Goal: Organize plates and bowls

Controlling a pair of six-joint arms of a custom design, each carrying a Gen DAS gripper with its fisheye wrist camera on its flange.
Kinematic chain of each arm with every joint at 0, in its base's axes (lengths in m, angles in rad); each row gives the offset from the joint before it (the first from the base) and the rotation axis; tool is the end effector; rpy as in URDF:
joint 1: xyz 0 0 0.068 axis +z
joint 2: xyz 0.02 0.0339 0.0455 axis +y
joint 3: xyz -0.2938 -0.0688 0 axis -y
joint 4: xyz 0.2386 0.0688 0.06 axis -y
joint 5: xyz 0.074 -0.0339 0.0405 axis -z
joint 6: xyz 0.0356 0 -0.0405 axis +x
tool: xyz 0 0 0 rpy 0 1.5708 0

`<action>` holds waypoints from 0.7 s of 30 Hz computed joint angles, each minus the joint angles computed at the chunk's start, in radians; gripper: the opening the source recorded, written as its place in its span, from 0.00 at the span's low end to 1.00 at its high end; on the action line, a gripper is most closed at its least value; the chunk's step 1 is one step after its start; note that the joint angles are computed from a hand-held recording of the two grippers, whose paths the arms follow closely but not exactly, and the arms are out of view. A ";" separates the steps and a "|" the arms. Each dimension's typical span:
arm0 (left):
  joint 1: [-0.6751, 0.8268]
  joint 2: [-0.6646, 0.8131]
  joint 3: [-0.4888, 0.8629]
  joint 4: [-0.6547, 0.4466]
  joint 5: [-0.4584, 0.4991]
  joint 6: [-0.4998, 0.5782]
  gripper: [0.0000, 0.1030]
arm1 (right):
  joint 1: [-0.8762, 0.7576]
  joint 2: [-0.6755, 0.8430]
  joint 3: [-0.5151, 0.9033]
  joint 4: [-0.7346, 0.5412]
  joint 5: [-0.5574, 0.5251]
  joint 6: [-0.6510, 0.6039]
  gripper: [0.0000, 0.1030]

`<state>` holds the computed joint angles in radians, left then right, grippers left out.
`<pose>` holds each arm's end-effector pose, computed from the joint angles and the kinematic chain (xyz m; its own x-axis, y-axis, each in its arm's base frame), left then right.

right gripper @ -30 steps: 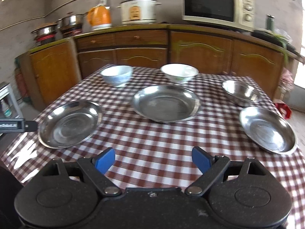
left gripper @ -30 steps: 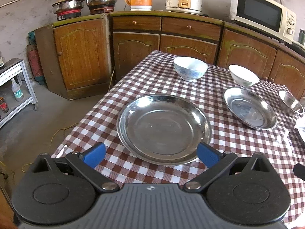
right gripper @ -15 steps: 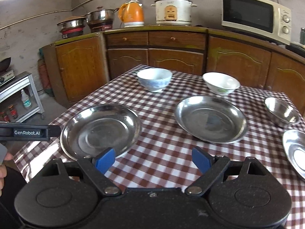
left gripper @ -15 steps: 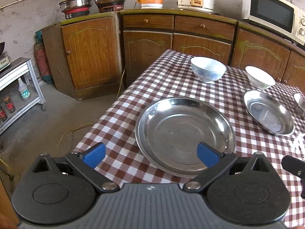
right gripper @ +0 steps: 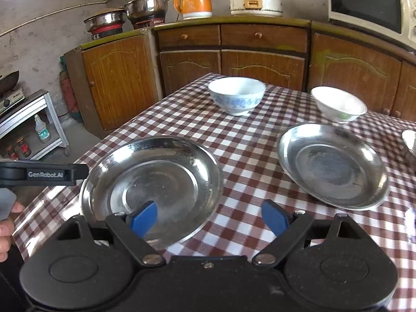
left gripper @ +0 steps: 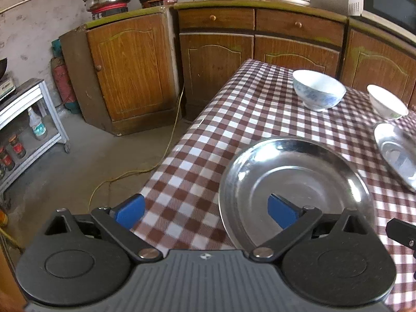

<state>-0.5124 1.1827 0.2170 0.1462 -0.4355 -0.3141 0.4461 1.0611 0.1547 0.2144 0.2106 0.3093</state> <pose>0.1524 -0.0685 0.1457 -0.6656 0.0530 -0.7444 -0.0127 0.9965 0.0823 0.1429 0.0601 0.1497 -0.6325 0.0274 -0.7740 -0.0884 0.9903 0.1073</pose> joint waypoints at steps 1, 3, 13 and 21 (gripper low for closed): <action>0.019 0.024 0.001 0.030 0.013 0.021 0.99 | -0.002 0.056 0.005 0.044 0.001 0.000 0.99; 0.065 0.070 0.003 0.090 0.051 0.061 0.98 | -0.013 0.146 0.018 0.110 -0.013 0.001 0.99; 0.166 0.252 0.039 0.238 0.212 0.150 0.84 | -0.075 0.481 0.095 0.313 -0.106 0.026 0.78; 0.198 0.401 0.045 0.369 0.286 0.211 0.39 | -0.095 0.562 0.122 0.347 -0.127 0.034 0.40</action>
